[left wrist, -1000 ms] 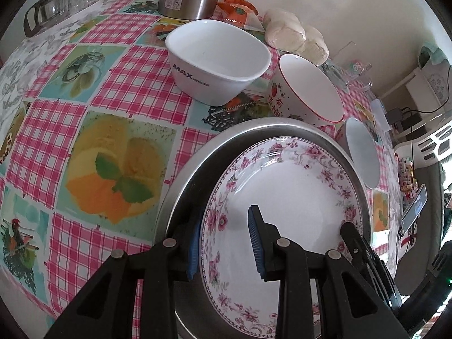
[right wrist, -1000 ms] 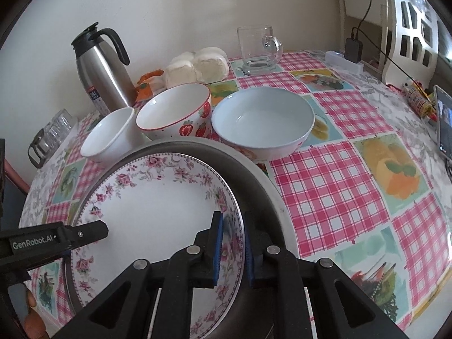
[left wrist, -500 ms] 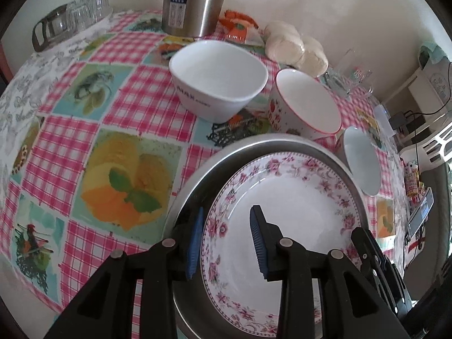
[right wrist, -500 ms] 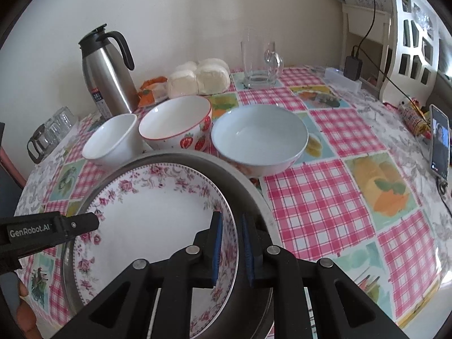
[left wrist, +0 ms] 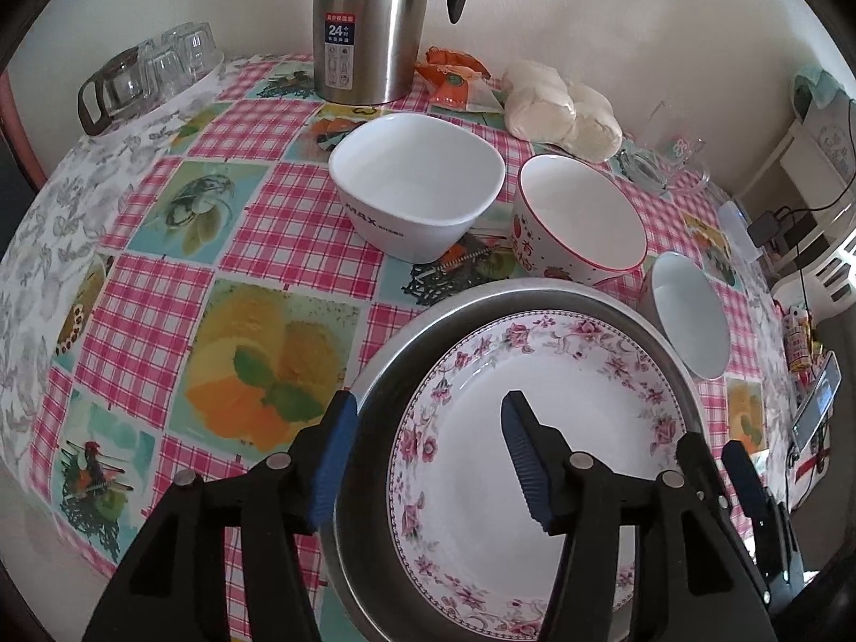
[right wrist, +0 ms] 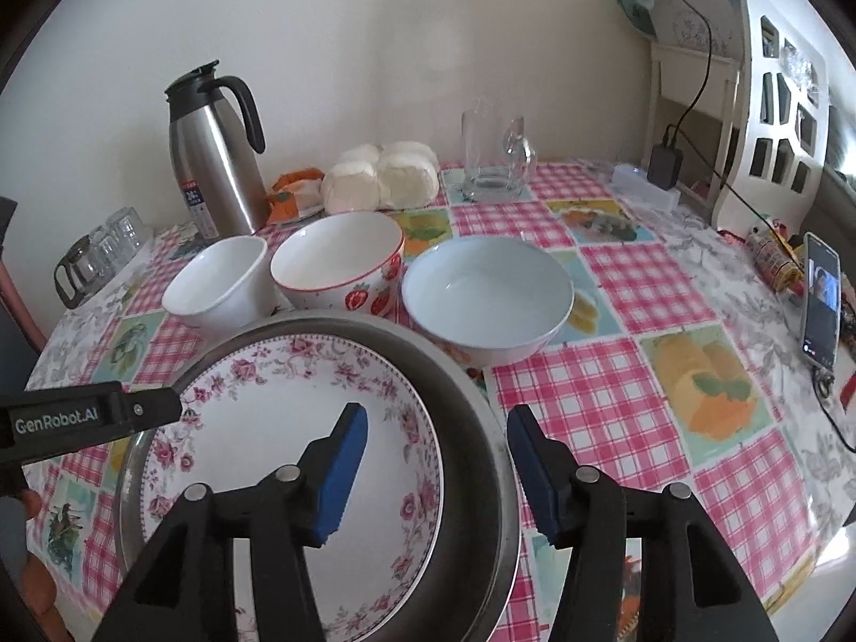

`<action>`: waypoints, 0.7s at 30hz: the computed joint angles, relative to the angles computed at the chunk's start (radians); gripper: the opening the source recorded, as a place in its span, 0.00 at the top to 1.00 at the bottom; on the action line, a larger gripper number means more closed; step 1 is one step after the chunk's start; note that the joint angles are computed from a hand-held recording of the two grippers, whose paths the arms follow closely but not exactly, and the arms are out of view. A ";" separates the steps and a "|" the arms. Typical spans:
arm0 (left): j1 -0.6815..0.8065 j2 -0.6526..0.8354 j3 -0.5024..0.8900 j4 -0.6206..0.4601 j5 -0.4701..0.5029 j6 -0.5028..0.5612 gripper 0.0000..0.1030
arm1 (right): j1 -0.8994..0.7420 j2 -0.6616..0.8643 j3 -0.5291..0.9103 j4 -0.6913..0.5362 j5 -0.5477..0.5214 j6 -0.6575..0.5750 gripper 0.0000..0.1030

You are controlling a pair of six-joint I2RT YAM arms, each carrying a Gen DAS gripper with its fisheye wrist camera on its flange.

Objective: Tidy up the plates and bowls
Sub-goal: 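Carry the rose-rimmed plate over the steel tray and lower it inside, then open both tools and withdraw from the plate in the tray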

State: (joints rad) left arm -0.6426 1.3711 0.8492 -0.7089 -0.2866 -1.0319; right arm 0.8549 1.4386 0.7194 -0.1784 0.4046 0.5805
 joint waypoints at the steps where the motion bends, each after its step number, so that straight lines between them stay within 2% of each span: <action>1: -0.002 0.002 0.004 -0.006 -0.005 0.000 0.37 | -0.002 -0.001 0.000 0.001 0.000 0.003 0.41; 3: -0.006 0.009 0.009 -0.014 -0.019 0.002 0.28 | -0.006 0.002 0.000 -0.002 0.004 0.007 0.35; 7: -0.010 0.018 0.014 -0.021 -0.040 0.008 0.22 | -0.014 0.004 -0.005 0.002 0.001 0.008 0.24; 15: -0.021 0.054 0.037 -0.053 -0.085 0.003 0.20 | -0.016 0.018 0.000 -0.007 0.017 -0.006 0.15; 18: -0.028 0.064 0.045 -0.061 -0.101 -0.008 0.17 | -0.021 0.020 -0.001 -0.012 0.020 -0.012 0.00; 20: -0.031 0.067 0.048 -0.064 -0.109 -0.013 0.17 | -0.025 0.019 -0.004 -0.013 0.022 -0.014 0.00; 21: -0.033 0.070 0.051 -0.069 -0.111 -0.016 0.13 | -0.030 0.020 -0.003 -0.018 0.020 -0.013 0.00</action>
